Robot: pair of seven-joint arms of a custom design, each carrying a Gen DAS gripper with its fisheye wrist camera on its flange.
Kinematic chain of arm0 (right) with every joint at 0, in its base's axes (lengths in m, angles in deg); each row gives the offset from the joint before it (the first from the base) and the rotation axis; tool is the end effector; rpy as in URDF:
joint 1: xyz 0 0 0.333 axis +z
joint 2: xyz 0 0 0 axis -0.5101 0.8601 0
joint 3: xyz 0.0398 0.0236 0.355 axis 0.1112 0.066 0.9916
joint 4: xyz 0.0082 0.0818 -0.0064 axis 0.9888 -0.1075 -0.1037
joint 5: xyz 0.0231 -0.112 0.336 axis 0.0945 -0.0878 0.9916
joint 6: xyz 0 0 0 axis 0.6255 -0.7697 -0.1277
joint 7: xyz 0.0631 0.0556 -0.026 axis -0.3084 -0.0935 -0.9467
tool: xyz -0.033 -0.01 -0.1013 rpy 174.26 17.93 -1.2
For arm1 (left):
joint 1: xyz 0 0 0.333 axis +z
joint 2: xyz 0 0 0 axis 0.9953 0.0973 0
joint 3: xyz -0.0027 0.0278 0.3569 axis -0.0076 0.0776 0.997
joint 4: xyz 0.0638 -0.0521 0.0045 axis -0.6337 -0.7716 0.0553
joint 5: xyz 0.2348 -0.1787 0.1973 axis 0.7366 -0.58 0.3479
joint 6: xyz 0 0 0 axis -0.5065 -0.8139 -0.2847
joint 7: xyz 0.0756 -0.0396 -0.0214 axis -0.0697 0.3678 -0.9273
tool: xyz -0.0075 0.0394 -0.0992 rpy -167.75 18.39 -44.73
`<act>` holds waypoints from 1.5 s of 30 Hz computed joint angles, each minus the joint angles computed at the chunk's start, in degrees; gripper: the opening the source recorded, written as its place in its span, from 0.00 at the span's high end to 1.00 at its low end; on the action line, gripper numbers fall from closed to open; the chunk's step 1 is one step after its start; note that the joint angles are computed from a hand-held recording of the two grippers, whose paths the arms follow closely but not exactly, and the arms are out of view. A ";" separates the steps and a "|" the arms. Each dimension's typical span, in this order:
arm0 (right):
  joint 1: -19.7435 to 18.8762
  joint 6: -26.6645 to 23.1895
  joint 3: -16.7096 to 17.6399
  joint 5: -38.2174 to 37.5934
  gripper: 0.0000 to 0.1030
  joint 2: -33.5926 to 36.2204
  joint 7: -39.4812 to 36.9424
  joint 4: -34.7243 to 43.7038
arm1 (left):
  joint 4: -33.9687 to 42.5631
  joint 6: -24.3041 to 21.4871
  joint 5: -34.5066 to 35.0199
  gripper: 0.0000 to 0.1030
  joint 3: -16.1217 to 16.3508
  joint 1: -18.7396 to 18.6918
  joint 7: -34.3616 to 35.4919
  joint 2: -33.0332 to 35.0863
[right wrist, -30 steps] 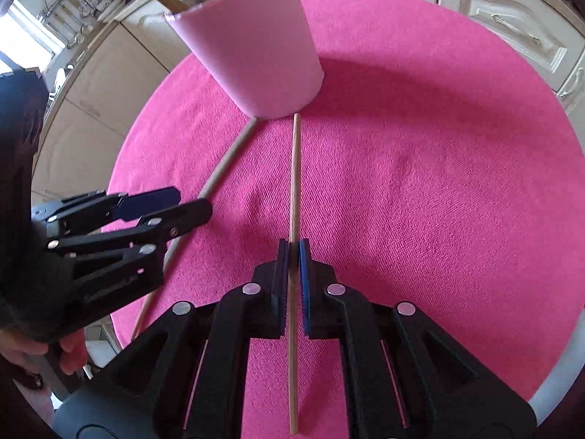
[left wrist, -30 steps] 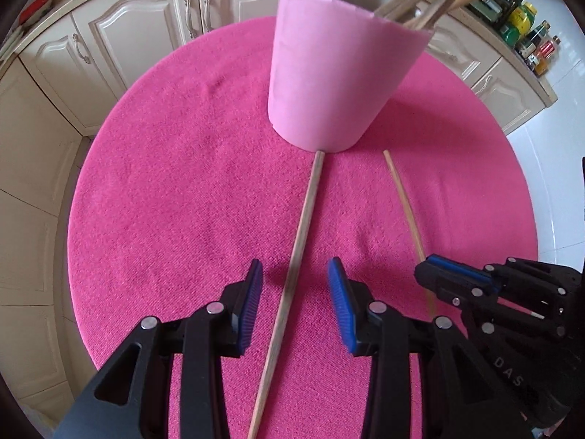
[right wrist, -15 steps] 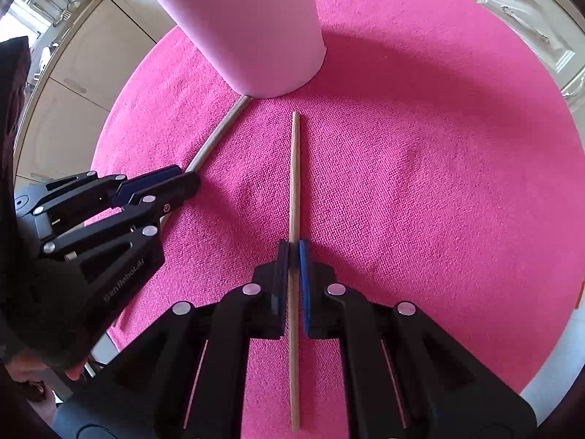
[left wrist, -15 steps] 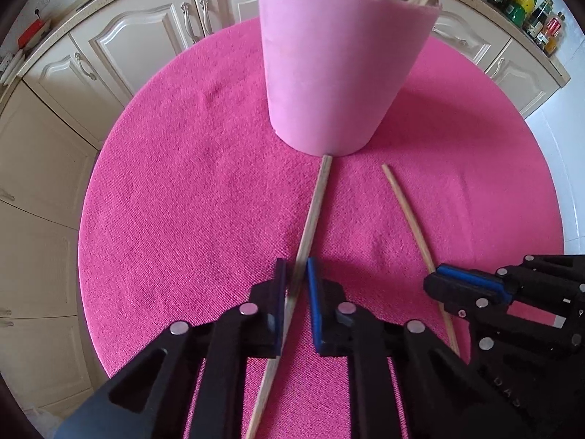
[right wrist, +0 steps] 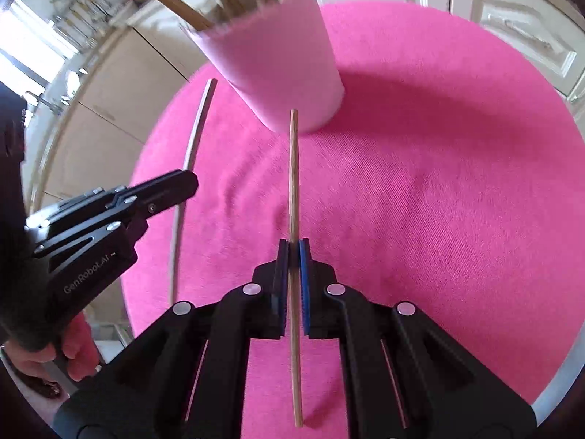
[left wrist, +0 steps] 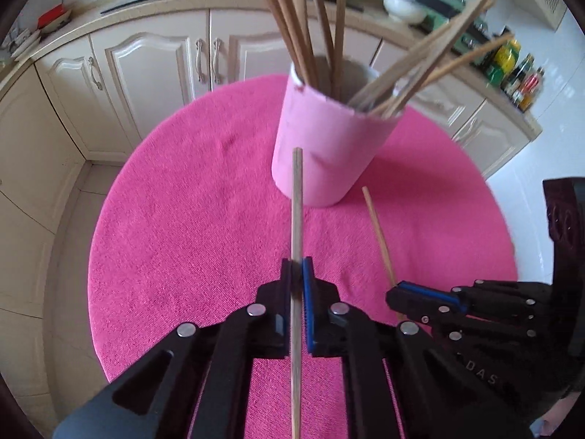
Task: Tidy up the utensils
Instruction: 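Raise both held chopsticks over the pink cup and drop them inside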
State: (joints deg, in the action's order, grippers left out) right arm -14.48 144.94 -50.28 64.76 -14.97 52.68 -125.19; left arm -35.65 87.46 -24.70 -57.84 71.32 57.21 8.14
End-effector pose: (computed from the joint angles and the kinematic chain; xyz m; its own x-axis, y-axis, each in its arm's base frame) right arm 0.4756 0.1785 0.5965 0.1508 -0.9286 -0.3391 -0.9571 -0.0513 -0.2853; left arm 0.5282 -0.2513 0.5824 -0.1768 -0.9629 0.2039 -0.8896 0.0677 -0.4517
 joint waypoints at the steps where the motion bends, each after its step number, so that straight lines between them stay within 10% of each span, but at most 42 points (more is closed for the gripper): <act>1: 0.15 1.25 -0.13 1.37 0.94 -0.64 -0.84 -0.45 | -0.86 1.45 -0.94 0.94 0.05 0.19 0.52 -0.71; 12: 2.33 14.67 -1.10 9.48 0.94 -4.63 -8.30 -1.38 | -5.31 18.21 -5.98 0.94 0.57 0.63 3.65 -7.02; 24: 3.68 29.01 -1.81 15.86 0.94 0.02 -16.55 4.79 | 6.13 34.53 19.58 0.94 4.21 -0.69 -22.51 1.56; 36: 2.15 35.75 -1.25 24.70 0.94 5.03 -26.01 10.65 | 20.72 36.24 55.79 0.94 23.74 -14.38 -60.14 10.55; 45: 0.98 37.31 -0.05 28.39 0.94 6.18 -30.28 11.41 | 24.66 33.12 66.90 0.94 21.64 -13.17 -67.54 14.02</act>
State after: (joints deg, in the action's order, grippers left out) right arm -13.50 182.24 -50.33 93.16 -8.80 22.40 -113.78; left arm -11.00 120.57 42.20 -36.20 58.15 -10.33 22.16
